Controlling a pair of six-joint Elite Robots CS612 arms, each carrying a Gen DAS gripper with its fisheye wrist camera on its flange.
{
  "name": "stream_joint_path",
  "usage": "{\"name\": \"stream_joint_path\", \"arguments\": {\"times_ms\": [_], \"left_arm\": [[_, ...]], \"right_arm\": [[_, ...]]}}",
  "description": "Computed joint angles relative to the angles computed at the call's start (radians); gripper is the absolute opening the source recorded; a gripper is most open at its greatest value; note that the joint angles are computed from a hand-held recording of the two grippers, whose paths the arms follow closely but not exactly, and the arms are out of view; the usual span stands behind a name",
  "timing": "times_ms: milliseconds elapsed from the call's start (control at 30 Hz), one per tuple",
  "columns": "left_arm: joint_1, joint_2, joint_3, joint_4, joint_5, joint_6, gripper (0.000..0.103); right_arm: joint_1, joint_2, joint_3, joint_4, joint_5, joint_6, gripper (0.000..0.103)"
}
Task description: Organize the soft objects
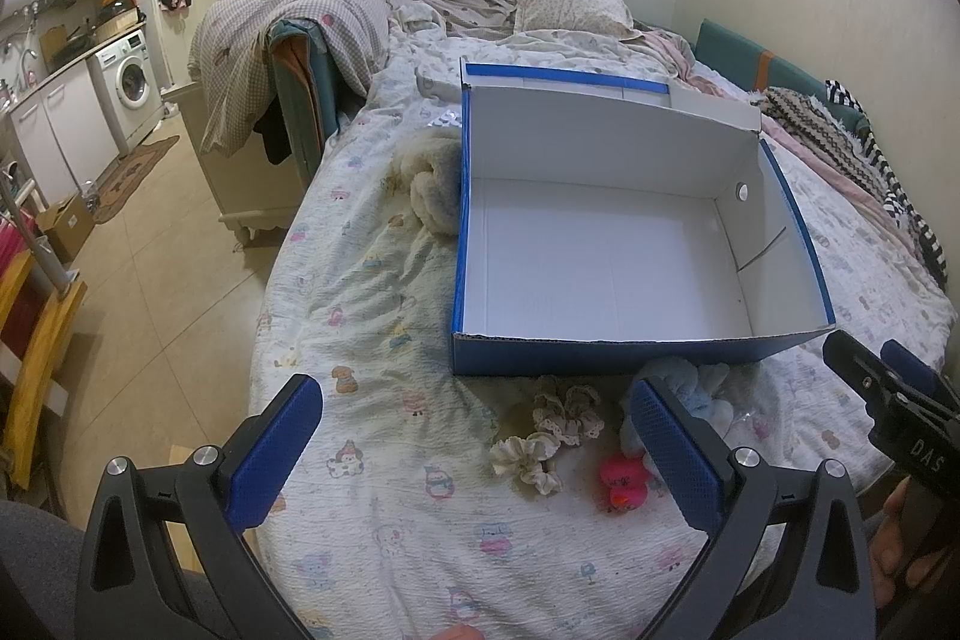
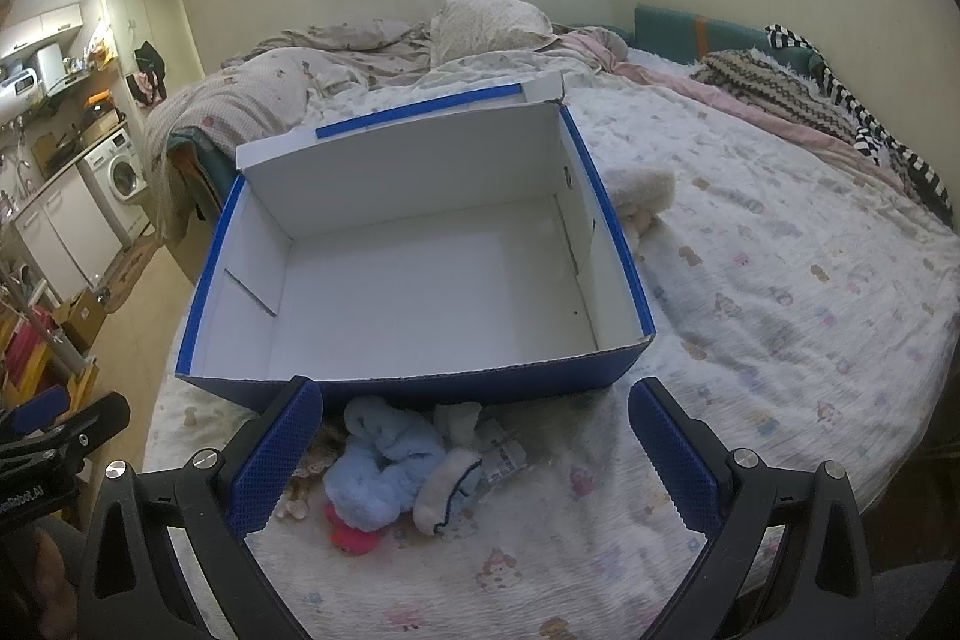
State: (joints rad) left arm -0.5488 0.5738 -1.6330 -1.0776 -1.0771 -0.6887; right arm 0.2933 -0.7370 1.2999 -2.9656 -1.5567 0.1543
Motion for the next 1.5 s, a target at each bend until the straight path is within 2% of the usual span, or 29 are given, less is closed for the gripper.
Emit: {"name": "stream_joint_path", "arguments": {"times_ms": [833, 1067, 1233, 1333, 1400, 1433, 1500], "left_arm": [[0.0, 0.003, -0.004, 0.009, -0.003, -0.003, 0.103], [0.001, -0.002, 0.003, 0.049, 0.012, -0.027, 0.103], [0.008, -0.017, 0.015, 0.133, 0.041, -0.097, 0.103], [0.021, -0.024, 0.02, 0.178, 0.029, -0.142, 0.103], [0.031, -0.027, 0.025, 0.193, 0.007, -0.161, 0.103], [0.036, -0.028, 0.026, 0.205, -0.008, -0.172, 0.103], [0.043, -0.028, 0.026, 0.21, -0.028, -0.18, 0.103]], "right_arm": [[0.0, 0.001, -0.002, 0.005, 0.002, 0.0, 0.103], [-0.003, 0.001, 0.002, 0.002, 0.018, 0.014, 0.103], [-0.022, 0.003, -0.006, 0.07, 0.088, 0.079, 0.103], [-0.046, 0.019, -0.046, 0.196, 0.259, 0.101, 0.103], [-0.049, 0.041, -0.091, 0.313, 0.357, 0.067, 0.1], [-0.044, 0.052, -0.114, 0.365, 0.375, 0.04, 0.093], [-0.03, 0.073, -0.154, 0.452, 0.379, -0.016, 0.09]]}}
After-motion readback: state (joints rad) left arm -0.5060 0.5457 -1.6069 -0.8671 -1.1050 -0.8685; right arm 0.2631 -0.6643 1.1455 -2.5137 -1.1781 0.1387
